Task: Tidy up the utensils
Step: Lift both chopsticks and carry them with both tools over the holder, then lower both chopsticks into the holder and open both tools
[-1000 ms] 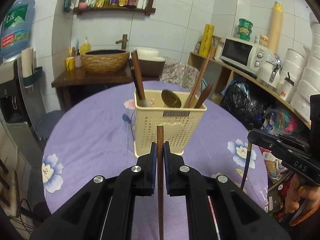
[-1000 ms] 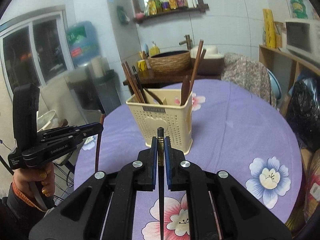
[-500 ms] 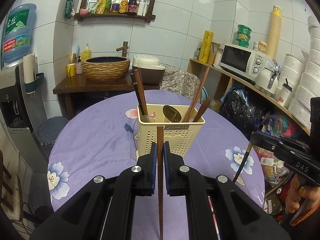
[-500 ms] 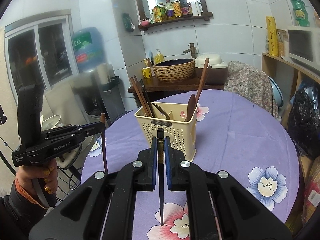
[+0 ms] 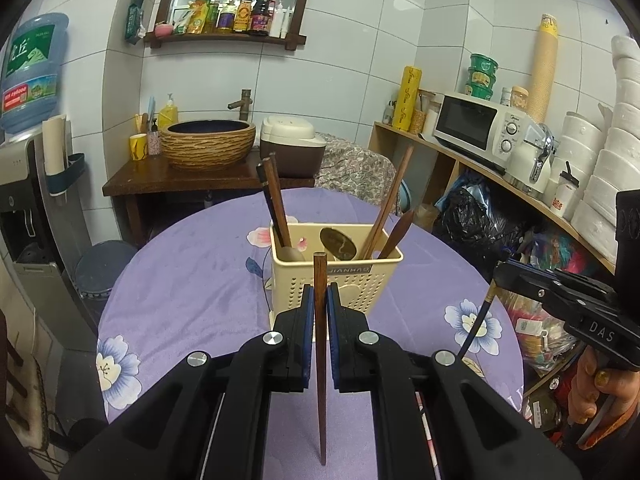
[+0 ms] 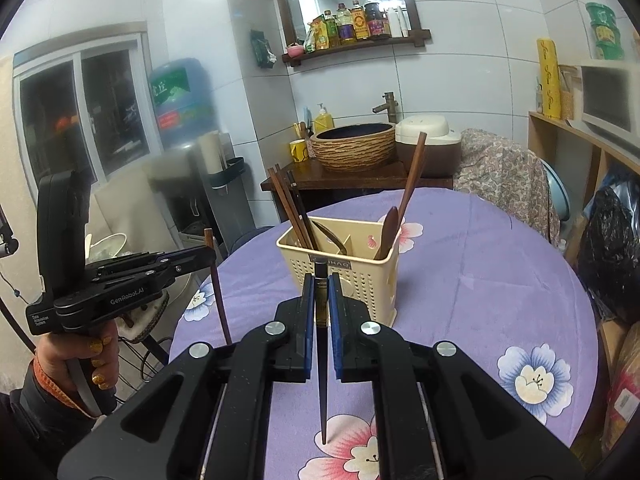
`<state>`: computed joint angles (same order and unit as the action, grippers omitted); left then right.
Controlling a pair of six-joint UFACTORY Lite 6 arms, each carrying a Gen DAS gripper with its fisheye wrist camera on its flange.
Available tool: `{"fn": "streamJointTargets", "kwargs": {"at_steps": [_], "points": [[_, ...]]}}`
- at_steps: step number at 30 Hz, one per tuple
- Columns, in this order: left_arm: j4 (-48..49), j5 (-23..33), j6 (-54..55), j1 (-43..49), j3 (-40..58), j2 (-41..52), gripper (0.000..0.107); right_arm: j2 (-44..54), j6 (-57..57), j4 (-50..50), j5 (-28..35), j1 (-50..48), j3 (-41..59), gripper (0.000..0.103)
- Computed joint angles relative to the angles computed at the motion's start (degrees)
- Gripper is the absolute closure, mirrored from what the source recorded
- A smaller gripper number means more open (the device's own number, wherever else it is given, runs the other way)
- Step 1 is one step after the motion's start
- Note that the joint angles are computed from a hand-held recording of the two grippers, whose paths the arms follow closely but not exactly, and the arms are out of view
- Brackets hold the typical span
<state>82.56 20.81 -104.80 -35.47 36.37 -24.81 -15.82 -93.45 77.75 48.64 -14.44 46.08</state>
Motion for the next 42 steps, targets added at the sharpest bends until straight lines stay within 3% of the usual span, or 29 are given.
{"fn": "streamJointTargets", "kwargs": {"at_steps": [3,8,14,18,24,33,42], "points": [[-4.6,-0.2,6.2,0.9,3.0,-0.2,0.099,1.2,3.0,-0.9,0.6,0.7,4.4,0.095],[-24.7,-2.2,29.8,5.3,15.4,1.5,0.099,5.8,12.1,-3.8,0.5,2.7,18.5,0.095],[-28.2,2.8,37.1,6.2,33.7,9.4,0.099,13.8,23.3,-6.0,-4.6,6.6,39.1,0.095],[-19.8,6.5,30.8,5.8,41.6,16.2,0.099,17.1,24.1,-7.0,-13.3,10.5,43.4,0.095],[-11.5,4.3,20.3,7.0,37.2,20.3,0.099,18.9,11.9,1.8,-21.0,14.4,35.8,0.095],[-1.5,-2.3,6.7,9.8,26.8,22.9,0.099,19.7,-3.3,13.3,-24.7,16.9,24.7,0.095],[9.1,-2.1,-3.8,9.9,23.2,24.6,0.099,21.8,-6.0,16.1,-24.9,16.5,23.2,0.095]]}}
